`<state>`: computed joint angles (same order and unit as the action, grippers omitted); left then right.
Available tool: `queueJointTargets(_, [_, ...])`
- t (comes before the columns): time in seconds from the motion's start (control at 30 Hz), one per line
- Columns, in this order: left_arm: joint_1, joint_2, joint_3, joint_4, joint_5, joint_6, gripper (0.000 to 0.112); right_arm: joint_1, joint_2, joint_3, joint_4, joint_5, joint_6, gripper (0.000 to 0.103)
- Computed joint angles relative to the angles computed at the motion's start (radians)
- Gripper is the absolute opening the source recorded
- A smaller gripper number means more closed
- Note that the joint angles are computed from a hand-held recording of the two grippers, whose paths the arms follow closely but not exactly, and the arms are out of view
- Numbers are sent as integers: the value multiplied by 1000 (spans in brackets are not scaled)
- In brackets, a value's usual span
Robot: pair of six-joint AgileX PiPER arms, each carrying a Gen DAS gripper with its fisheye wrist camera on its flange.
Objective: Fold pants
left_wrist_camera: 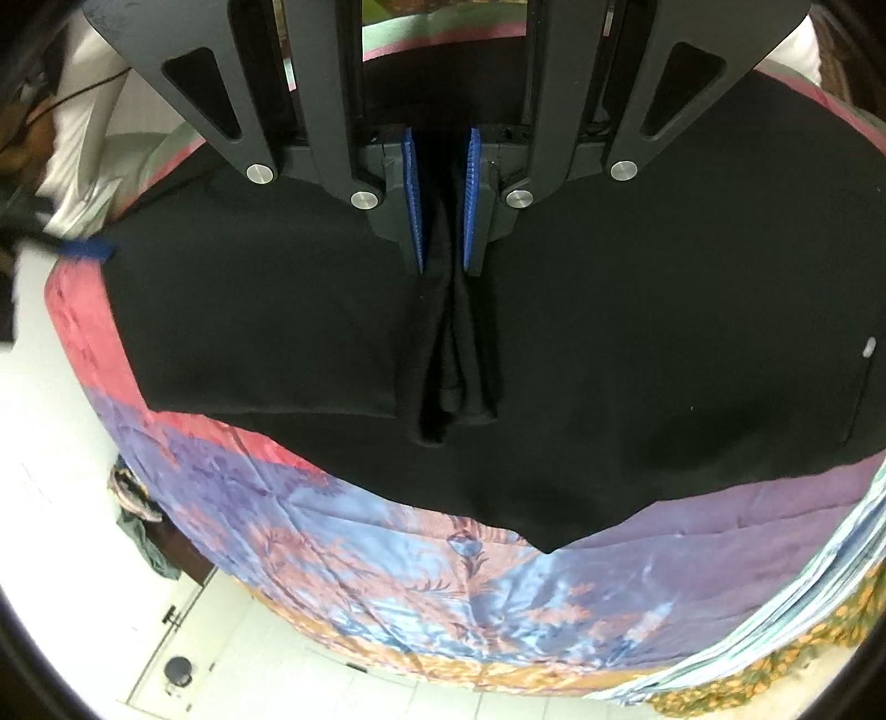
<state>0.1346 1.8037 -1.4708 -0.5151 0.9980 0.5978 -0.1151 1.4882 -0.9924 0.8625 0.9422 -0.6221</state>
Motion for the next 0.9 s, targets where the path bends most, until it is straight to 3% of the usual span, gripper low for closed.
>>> queueJointTargets(0.13, [7,12,1,-15,-2,9,13,-30,6,-178,-3,16,60,99])
queueJointTargets(0.27, [5,4,16,-17,-16,12,14,-26,177,-358,-56,40,100,100])
queueJointTargets(0.37, [4,11,17,-26,-15,20,15,-12,366,-431,-177,59,165,98])
queueJointTargets(0.43, [-1,13,13,-15,-17,14,15,-12,348,-397,-159,21,115,98])
queueJointTargets(0.5, [2,15,12,-19,-15,19,15,-4,300,-412,-202,30,197,98])
queueJointTargets(0.6, [2,20,11,-22,-16,21,15,-8,246,-432,-174,15,175,98])
queueJointTargets(0.73, [-1,15,20,-22,-24,12,15,4,343,-538,-273,33,240,99])
queueJointTargets(0.8, [-4,15,20,-18,-26,9,15,-33,425,-547,-223,58,216,99])
queueJointTargets(0.9, [-4,17,18,-17,-23,6,16,-54,379,-510,-190,47,197,99])
